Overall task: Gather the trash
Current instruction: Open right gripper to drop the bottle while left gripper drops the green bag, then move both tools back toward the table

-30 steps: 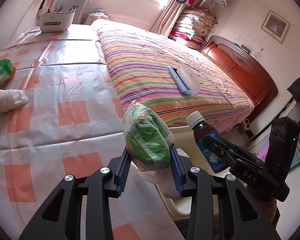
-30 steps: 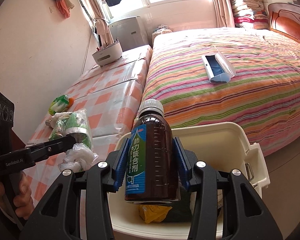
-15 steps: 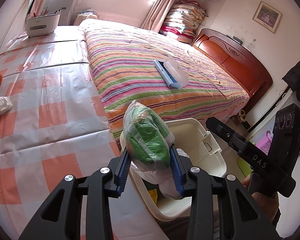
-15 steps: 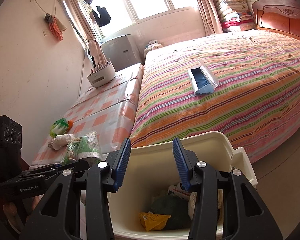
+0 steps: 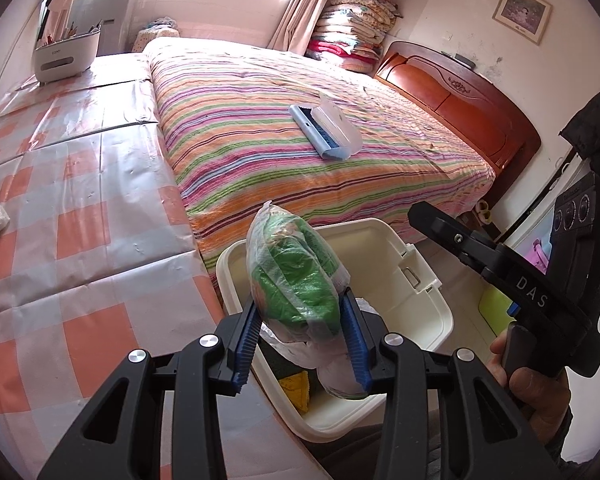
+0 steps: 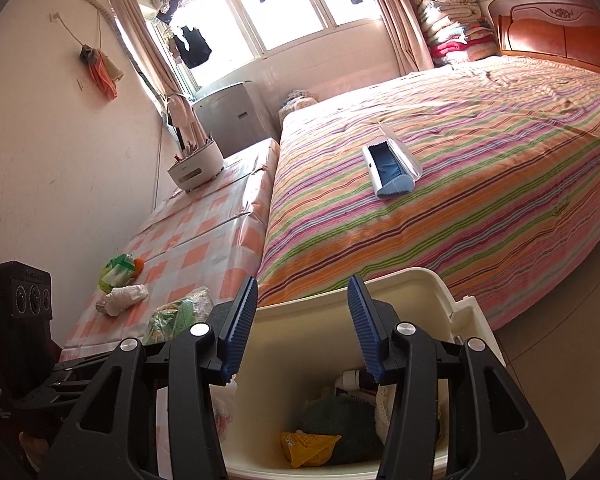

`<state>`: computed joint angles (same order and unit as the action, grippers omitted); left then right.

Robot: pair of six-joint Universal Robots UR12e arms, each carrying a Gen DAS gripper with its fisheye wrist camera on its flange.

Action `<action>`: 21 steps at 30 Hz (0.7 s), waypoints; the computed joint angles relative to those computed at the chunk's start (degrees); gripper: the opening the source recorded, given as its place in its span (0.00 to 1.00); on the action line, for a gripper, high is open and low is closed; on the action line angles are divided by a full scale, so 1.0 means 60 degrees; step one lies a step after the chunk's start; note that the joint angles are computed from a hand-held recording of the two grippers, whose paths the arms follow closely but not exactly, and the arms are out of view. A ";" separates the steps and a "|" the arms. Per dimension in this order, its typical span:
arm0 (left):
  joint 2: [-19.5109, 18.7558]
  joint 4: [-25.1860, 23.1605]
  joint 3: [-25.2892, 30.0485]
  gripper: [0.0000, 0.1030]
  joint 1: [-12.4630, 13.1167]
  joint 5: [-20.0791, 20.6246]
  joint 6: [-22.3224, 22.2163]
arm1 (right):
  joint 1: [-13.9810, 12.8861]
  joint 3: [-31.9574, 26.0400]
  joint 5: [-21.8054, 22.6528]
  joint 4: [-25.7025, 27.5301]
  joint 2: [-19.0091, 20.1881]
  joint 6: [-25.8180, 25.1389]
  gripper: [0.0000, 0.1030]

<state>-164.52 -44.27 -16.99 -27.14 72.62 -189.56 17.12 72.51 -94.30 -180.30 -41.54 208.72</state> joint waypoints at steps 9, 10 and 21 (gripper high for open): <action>0.0208 0.0357 -0.0401 0.56 -0.0093 0.0371 0.0360 | 0.0009 0.0026 -0.0059 -0.0016 -0.0001 0.0092 0.49; 0.0275 0.0515 -0.0537 0.64 -0.0101 0.0467 0.0327 | 0.0007 0.0030 -0.0056 -0.0018 -0.0002 0.0086 0.49; 0.0704 0.1270 -0.1342 0.68 0.0008 0.0726 -0.0094 | 0.0047 -0.0123 0.0128 0.0047 0.0078 0.0048 0.52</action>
